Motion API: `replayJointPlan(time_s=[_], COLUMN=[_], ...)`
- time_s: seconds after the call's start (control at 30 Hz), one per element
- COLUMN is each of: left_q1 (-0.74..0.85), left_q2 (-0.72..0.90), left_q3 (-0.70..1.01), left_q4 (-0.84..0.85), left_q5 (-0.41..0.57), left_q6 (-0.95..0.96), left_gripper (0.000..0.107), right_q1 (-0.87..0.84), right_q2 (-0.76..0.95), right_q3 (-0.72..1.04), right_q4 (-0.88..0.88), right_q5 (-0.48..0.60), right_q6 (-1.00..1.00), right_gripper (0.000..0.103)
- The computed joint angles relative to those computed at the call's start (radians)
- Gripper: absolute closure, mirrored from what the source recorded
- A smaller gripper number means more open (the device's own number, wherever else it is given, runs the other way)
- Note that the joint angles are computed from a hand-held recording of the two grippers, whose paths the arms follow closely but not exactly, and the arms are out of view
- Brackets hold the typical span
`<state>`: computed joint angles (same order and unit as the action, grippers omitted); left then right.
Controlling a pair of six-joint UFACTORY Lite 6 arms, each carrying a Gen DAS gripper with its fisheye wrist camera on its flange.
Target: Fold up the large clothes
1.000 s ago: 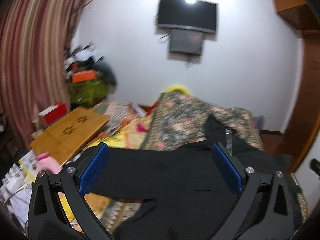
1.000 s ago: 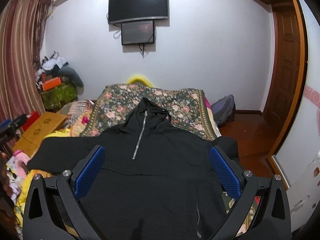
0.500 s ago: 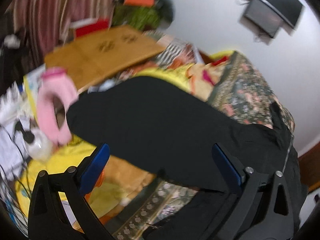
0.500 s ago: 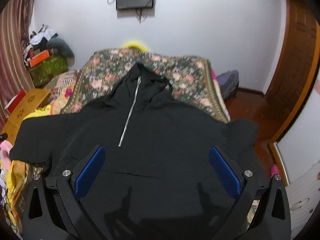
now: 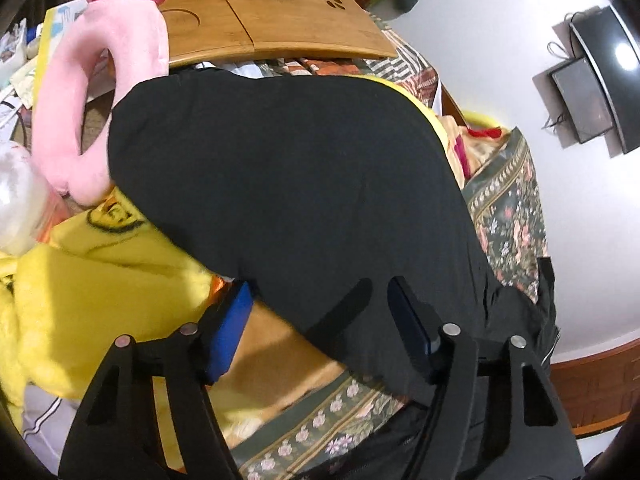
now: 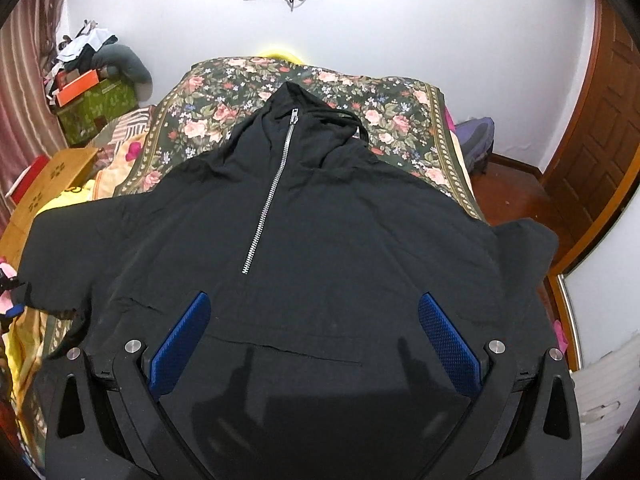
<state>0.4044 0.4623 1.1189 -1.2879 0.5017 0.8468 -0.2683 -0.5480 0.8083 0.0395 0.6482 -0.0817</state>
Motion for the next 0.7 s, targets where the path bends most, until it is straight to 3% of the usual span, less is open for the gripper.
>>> replayJointPlan(time_s=[0.1, 0.2, 0.37, 0.53, 0.7], left_q1=[-0.019, -0.055, -0.157, -0.262, -0.426], left_q2=[0.032, 0.006, -0.104, -0.192, -0.250], left_q3=[0.038, 0.043, 0.055, 0.181, 0.332], left_q4=[0.057, 0.167, 0.560, 0.849, 1.004], left_q5=[-0.059, -0.137, -0.248, -0.216, -0.174], left_q6=[-0.051, -0.136, -0.462, -0.703, -0.823], left_gripper=[0.077, 0.096, 0.101, 0.103, 0.104], right_q1=[-0.012, -0.020, -0.013, -0.054, -0.136], right_q2=[0.003, 0.001, -0.020, -0.056, -0.089], right_q3=[0.009, 0.017, 0.031, 0.037, 0.038], right_q4=[0.022, 0.034, 0.016, 0.052, 0.137], right_q5=[0.008, 0.012, 0.029, 0.056, 0.082], right_q6=[-0.022, -0.038, -0.034, -0.089, -0.198], right_gripper=[0.000, 0.000, 0.000, 0.000, 0.000])
